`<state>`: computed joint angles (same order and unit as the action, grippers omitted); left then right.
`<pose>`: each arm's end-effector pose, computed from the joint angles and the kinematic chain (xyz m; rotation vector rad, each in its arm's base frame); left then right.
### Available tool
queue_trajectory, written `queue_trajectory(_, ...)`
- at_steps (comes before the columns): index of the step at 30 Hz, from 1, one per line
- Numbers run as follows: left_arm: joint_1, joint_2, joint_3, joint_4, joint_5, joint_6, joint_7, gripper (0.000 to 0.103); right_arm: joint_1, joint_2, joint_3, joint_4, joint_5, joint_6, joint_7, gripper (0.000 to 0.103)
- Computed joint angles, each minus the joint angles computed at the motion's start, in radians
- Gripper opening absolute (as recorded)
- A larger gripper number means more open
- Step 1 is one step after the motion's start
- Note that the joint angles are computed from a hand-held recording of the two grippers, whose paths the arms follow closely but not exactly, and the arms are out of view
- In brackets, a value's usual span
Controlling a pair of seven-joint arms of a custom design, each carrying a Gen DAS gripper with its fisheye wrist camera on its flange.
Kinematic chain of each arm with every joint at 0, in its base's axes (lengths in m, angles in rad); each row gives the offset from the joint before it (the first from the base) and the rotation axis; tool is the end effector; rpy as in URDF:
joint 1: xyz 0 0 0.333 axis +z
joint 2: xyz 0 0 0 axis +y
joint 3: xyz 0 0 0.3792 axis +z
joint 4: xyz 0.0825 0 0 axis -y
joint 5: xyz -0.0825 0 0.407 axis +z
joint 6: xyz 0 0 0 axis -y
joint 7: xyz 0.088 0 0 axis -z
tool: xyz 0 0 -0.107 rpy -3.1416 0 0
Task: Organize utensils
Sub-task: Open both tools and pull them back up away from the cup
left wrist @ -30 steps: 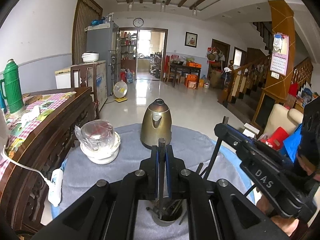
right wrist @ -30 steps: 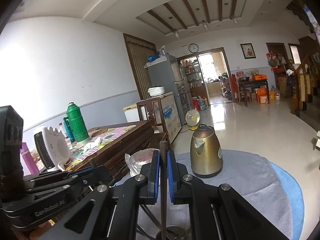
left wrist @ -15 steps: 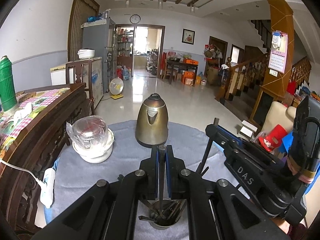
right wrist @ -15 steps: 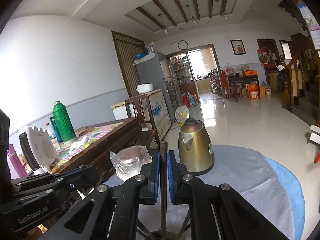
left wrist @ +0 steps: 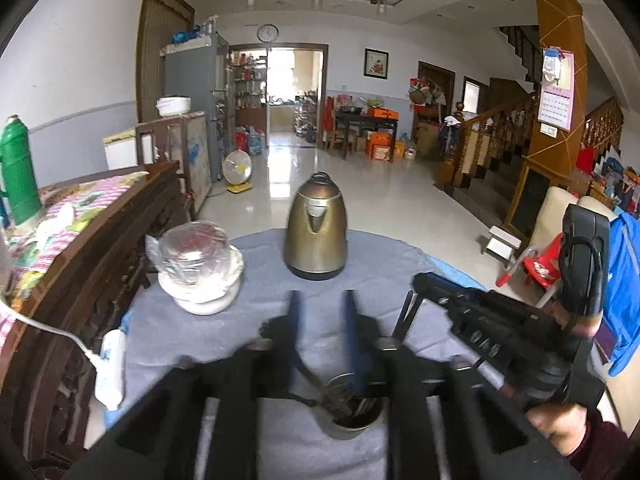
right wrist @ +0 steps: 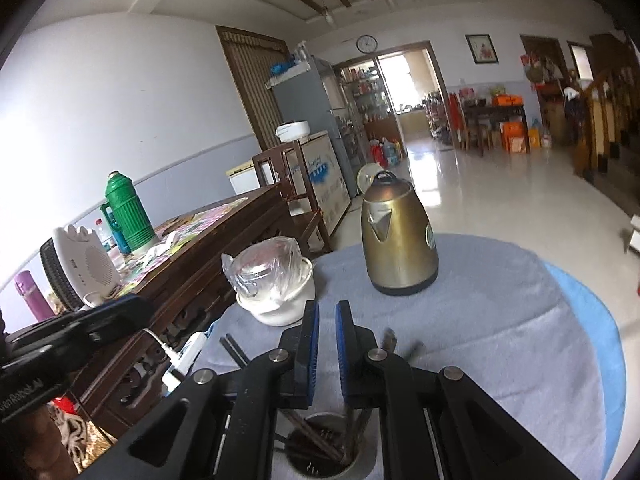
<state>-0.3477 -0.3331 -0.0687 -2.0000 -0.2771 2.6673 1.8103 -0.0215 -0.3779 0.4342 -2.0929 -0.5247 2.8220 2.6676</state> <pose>0.4617 -0.2042 0.7763 -1.2426 2.0629 -1.1891 0.4290 0.2701 0.7385 -1.2931 1.5982 -0.6893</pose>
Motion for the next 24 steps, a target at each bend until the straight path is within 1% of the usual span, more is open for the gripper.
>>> queue_trajectory(1,0.009,-0.012,-0.004,-0.014,0.011,0.016,-0.007,0.052,0.008,-0.009,-0.009,-0.010,0.010,0.009,0.000,0.012)
queue_trajectory(2,0.022,-0.030,-0.010,-0.034,0.030,0.035,-0.020,0.058,0.013,-0.022,-0.017,-0.025,0.022,0.025,0.002,0.013)
queue_trajectory(3,0.035,-0.051,-0.013,-0.054,0.051,0.046,-0.035,0.060,0.014,-0.038,-0.021,-0.040,0.037,0.040,0.005,0.015)
queue_trajectory(4,0.037,-0.063,-0.009,-0.065,0.064,0.047,-0.045,0.064,0.010,-0.051,-0.018,-0.049,0.049,0.051,0.006,0.018)
queue_trajectory(5,0.037,-0.077,-0.003,-0.077,0.071,0.042,-0.052,0.070,0.010,-0.071,-0.018,-0.066,0.065,0.068,0.001,0.025)
queue_trajectory(6,0.037,-0.097,0.004,-0.094,0.078,0.032,-0.061,0.073,0.005,-0.086,-0.012,-0.078,0.077,0.078,-0.006,0.031)
queue_trajectory(7,0.033,-0.111,0.013,-0.107,0.081,0.026,-0.065,0.078,-0.001,-0.109,-0.004,-0.094,0.088,0.086,-0.011,0.047)
queue_trajectory(8,0.030,-0.133,0.021,-0.131,0.082,0.018,-0.070,0.080,-0.013,-0.135,0.008,-0.112,0.096,0.094,-0.010,0.065)
queue_trajectory(10,0.034,-0.165,0.023,-0.172,0.099,0.005,-0.090,0.082,-0.059,-0.186,0.047,-0.144,0.103,0.120,0.006,0.066)
queue_trajectory(12,0.033,-0.200,0.025,-0.221,0.112,-0.013,-0.112,0.082,-0.078,-0.240,0.075,-0.172,0.119,0.096,0.001,0.066)
queue_trajectory(15,0.026,-0.237,0.029,-0.277,0.123,-0.034,-0.139,0.082,-0.069,-0.295,0.093,-0.215,0.165,0.063,-0.019,0.065)
queue_trajectory(18,0.066,-0.263,-0.011,-0.319,0.181,-0.039,-0.214,0.082,-0.047,-0.340,0.105,-0.249,0.210,0.003,-0.058,0.065)
queue_trajectory(20,0.113,-0.284,-0.054,-0.343,0.249,-0.030,-0.281,0.083,-0.023,-0.362,0.104,-0.267,0.244,-0.034,-0.090,0.065)
queue_trajectory(21,0.130,-0.295,-0.070,-0.356,0.283,-0.025,-0.310,0.083,-0.022,-0.371,0.109,-0.271,0.252,-0.048,-0.101,0.065)
queue_trajectory(24,0.130,-0.312,-0.072,-0.376,0.339,-0.023,-0.356,0.087,-0.011,-0.410,0.123,-0.289,0.275,-0.085,-0.123,0.065)
